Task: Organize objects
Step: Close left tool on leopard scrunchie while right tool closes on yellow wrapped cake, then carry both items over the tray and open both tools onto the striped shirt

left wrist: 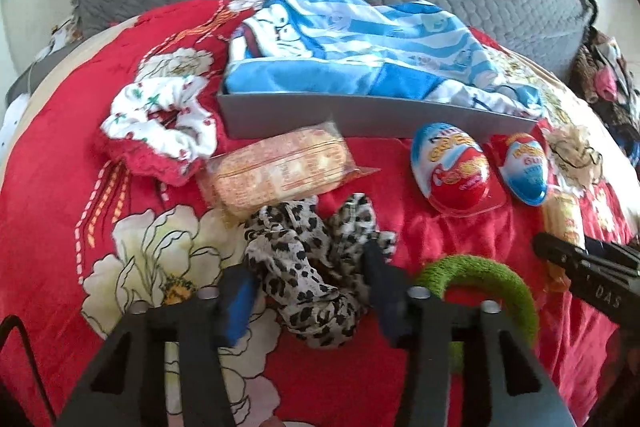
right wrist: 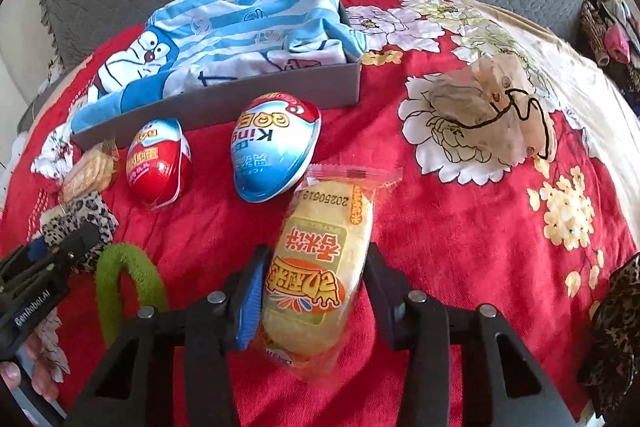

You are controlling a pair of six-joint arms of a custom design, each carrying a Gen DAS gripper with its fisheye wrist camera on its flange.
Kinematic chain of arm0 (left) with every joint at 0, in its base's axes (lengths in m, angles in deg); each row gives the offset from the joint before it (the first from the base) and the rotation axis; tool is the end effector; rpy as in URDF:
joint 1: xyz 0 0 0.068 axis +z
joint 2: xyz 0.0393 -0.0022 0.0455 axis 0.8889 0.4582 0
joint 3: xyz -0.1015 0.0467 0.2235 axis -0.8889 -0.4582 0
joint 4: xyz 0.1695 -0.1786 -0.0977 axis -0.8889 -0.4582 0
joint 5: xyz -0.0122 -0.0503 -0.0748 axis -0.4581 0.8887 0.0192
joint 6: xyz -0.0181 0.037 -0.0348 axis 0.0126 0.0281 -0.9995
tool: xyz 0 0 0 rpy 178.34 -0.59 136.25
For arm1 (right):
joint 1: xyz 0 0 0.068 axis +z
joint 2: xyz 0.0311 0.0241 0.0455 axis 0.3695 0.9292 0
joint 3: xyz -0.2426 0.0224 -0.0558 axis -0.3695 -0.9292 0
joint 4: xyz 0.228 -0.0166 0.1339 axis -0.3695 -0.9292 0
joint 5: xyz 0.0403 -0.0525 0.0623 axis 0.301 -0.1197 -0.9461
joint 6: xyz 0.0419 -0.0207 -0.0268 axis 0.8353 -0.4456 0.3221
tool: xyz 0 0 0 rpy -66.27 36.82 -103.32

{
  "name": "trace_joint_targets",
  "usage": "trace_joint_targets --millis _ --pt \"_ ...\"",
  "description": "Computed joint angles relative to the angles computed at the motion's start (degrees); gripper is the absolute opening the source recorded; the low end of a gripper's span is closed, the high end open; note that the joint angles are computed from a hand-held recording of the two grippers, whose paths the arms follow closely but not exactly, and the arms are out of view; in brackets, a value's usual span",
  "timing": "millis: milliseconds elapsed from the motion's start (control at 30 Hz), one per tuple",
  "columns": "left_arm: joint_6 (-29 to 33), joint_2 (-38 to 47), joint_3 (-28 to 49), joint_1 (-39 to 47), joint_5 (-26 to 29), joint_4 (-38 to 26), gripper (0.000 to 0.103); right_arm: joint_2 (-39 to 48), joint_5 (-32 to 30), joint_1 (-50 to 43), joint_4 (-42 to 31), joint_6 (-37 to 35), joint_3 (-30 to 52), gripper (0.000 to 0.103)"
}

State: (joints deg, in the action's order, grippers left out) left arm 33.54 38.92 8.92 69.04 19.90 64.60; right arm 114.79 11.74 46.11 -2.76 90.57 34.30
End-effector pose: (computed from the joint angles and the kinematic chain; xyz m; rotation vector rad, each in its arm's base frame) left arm 0.3067 0.0226 0.0500 0.3020 2.4839 -0.2646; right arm 0.2614 0.1068 0.0590 0.3946 2.5734 -0.0428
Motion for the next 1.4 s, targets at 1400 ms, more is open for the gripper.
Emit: trace_joint_targets --millis 1400 --pt "2.83 -12.92 2.86 2.04 11.71 -12.3 0.01 -15.96 -0.4 2.83 -5.15 -2.83 0.71 0.041"
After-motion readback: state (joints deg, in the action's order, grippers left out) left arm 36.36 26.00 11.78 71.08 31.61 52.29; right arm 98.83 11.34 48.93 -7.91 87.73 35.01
